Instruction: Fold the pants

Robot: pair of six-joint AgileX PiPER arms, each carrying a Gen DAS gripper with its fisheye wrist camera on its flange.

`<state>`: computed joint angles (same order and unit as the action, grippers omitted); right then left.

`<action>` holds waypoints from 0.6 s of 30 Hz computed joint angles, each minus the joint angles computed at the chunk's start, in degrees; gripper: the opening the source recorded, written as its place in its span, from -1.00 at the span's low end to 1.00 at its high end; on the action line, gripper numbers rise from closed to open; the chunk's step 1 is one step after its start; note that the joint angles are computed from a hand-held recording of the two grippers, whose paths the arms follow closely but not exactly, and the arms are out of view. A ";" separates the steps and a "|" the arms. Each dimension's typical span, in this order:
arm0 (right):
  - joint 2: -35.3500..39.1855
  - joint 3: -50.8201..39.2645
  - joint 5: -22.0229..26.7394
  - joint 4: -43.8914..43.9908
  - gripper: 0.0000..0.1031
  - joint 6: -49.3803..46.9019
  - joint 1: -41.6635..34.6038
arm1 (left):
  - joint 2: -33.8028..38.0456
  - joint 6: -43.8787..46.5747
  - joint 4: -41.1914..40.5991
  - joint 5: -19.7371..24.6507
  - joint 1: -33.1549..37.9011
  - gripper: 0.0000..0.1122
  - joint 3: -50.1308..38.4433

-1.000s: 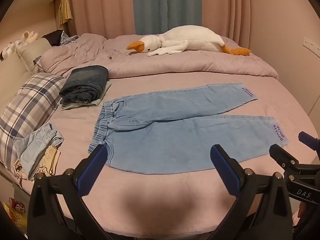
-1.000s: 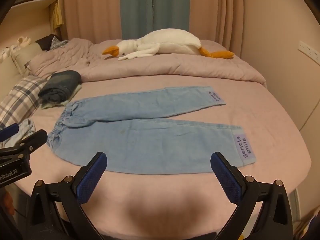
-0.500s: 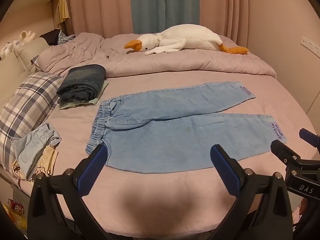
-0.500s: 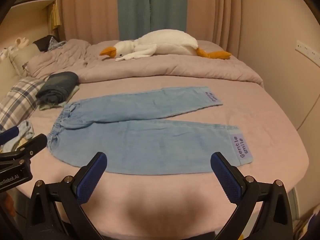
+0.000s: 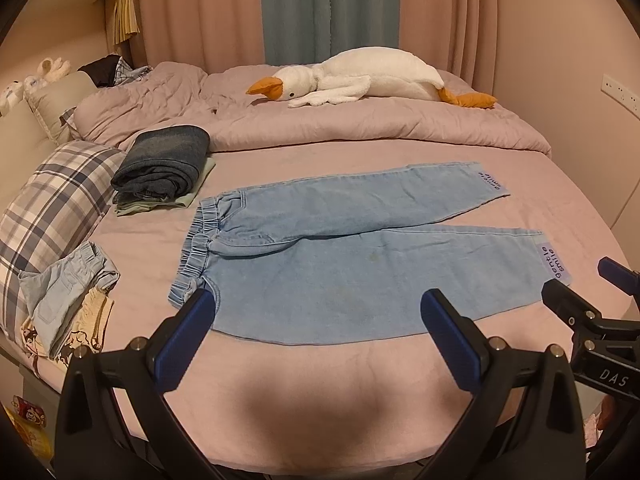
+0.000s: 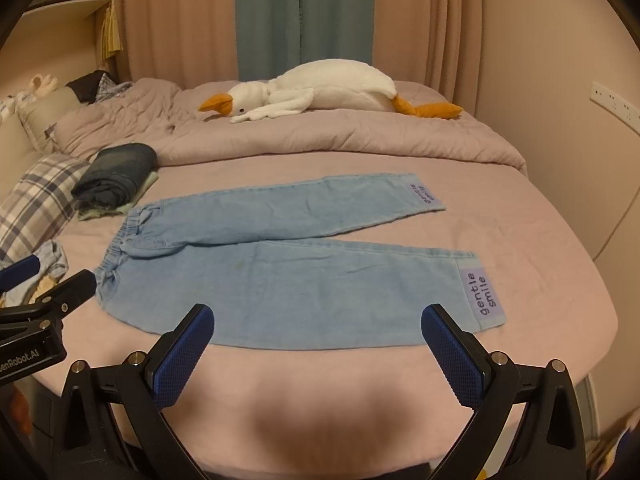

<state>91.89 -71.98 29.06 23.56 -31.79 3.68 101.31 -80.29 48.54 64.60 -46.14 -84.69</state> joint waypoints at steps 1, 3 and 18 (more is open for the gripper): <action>-0.04 0.07 0.05 0.29 0.99 -0.29 -0.10 | 0.06 0.01 -0.04 0.04 0.00 0.83 -0.10; -0.15 0.17 0.08 0.41 0.99 -0.50 -0.12 | 0.09 -0.01 -0.23 0.01 0.01 0.83 -0.12; -0.33 0.78 -0.12 2.79 0.99 -2.64 -0.85 | 0.11 -0.09 0.11 0.62 -0.55 0.83 -0.07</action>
<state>91.57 -71.19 28.95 26.36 -34.43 2.83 101.42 -80.38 48.65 65.22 -46.69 -84.76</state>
